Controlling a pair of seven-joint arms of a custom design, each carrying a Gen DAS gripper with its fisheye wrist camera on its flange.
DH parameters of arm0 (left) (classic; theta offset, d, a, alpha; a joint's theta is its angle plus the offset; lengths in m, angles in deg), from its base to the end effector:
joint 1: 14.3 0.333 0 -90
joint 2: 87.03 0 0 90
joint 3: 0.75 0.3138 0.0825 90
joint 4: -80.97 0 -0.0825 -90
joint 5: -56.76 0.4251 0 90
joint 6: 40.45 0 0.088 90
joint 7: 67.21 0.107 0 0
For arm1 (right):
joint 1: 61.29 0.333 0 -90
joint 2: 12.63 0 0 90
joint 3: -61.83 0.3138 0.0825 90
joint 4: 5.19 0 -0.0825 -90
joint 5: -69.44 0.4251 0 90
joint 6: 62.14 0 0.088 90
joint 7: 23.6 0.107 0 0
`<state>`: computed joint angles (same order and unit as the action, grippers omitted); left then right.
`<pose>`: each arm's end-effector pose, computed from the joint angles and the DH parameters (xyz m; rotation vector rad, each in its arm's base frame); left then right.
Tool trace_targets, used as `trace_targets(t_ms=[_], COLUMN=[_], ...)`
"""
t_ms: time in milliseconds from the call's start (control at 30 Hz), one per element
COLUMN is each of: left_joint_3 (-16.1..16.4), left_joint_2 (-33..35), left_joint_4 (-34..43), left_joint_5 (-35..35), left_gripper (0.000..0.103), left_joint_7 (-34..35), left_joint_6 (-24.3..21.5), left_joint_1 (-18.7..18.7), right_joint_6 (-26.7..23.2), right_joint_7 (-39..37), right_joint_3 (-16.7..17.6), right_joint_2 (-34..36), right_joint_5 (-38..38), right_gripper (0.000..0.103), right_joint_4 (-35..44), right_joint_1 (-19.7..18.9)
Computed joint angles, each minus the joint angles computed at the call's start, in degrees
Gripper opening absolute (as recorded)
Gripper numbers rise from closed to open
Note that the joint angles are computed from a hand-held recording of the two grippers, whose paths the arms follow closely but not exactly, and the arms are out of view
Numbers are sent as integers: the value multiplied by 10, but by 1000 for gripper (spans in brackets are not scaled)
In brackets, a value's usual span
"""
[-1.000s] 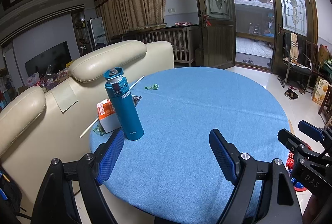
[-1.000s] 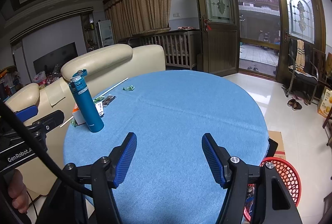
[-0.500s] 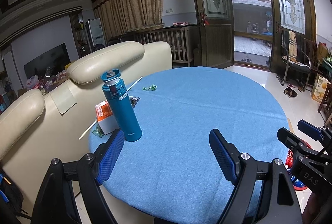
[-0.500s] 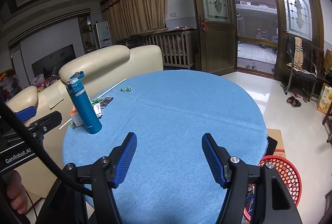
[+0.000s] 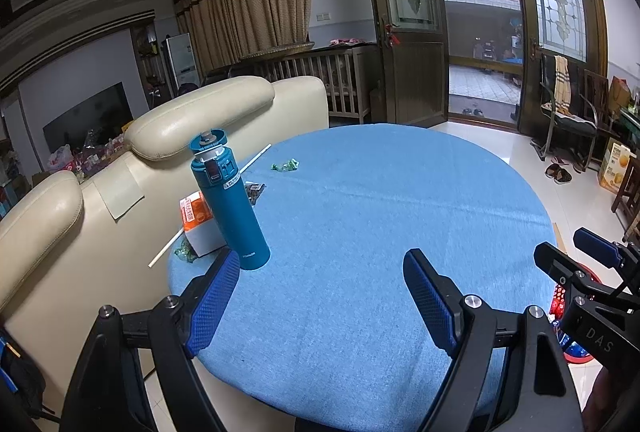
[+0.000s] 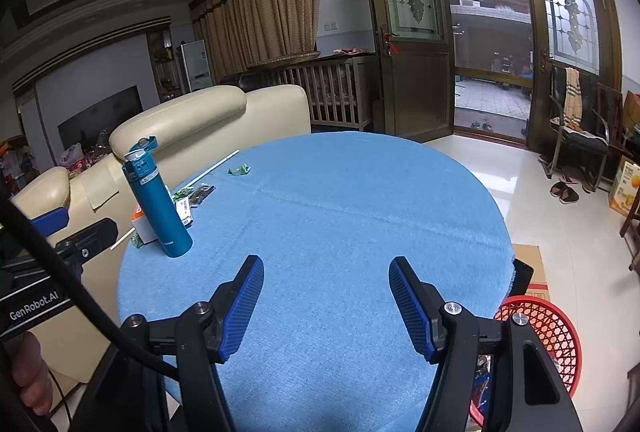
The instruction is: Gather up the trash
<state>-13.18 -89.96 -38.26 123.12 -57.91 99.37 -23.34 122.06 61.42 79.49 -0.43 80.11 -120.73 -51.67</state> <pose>0.5659 -0.2223 0.4735 -1.7538 1.3645 -0.5360 0.6082 0.2806 0.4454 -1.7847 1.2771 -0.5228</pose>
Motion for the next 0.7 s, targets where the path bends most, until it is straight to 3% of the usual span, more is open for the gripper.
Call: trace_targets(t_ms=[167, 700], left_joint_3=[2, 15], left_joint_2=[5, 34], left_joint_4=[2, 24], left_joint_5=[-2, -25], left_gripper=[84, 84], left_joint_7=[0, 17], left_joint_6=[5, 14], left_joint_1=[0, -3], right_joint_6=[-2, -23], right_joint_7=[4, 70], right_joint_3=[-12, -105], right_joint_2=[1, 28], right_joint_5=[-4, -60], right_gripper=[69, 69], right_joint_4=[1, 34], right_joint_1=[10, 86])
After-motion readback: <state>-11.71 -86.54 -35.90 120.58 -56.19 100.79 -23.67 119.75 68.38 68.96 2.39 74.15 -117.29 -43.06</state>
